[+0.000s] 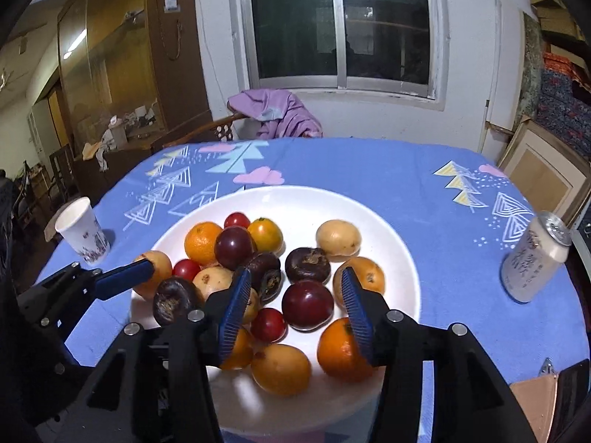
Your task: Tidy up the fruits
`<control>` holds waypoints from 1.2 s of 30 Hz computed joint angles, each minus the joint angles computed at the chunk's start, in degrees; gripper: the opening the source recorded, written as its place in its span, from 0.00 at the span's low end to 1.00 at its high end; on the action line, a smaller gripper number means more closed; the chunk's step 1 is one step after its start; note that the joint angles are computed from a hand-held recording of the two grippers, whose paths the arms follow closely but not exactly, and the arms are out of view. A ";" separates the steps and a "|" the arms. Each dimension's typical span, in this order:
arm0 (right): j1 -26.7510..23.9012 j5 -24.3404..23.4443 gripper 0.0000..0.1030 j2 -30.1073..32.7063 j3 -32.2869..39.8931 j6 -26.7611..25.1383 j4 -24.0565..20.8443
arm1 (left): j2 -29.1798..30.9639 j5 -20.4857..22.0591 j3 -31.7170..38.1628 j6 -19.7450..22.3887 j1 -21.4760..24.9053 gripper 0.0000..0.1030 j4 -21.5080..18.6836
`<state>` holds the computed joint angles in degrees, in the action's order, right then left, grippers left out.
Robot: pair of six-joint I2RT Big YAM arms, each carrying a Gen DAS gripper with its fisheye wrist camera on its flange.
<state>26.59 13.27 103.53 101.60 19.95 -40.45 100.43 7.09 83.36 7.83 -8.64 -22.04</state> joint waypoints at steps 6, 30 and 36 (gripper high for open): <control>1.35 1.91 0.68 -8.91 -10.16 2.44 4.75 | -7.40 -0.82 -7.56 -1.97 0.93 0.90 3.85; 10.20 6.94 0.95 -21.86 -31.65 13.05 2.17 | -22.23 -1.55 -28.95 -3.07 4.14 0.96 1.18; 10.35 6.00 0.95 -20.50 -30.47 13.06 0.03 | -20.76 -1.88 -27.65 -2.91 4.06 0.96 -0.63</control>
<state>36.94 19.27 83.04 71.13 33.01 -40.42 79.66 5.21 55.71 4.92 -4.57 -22.67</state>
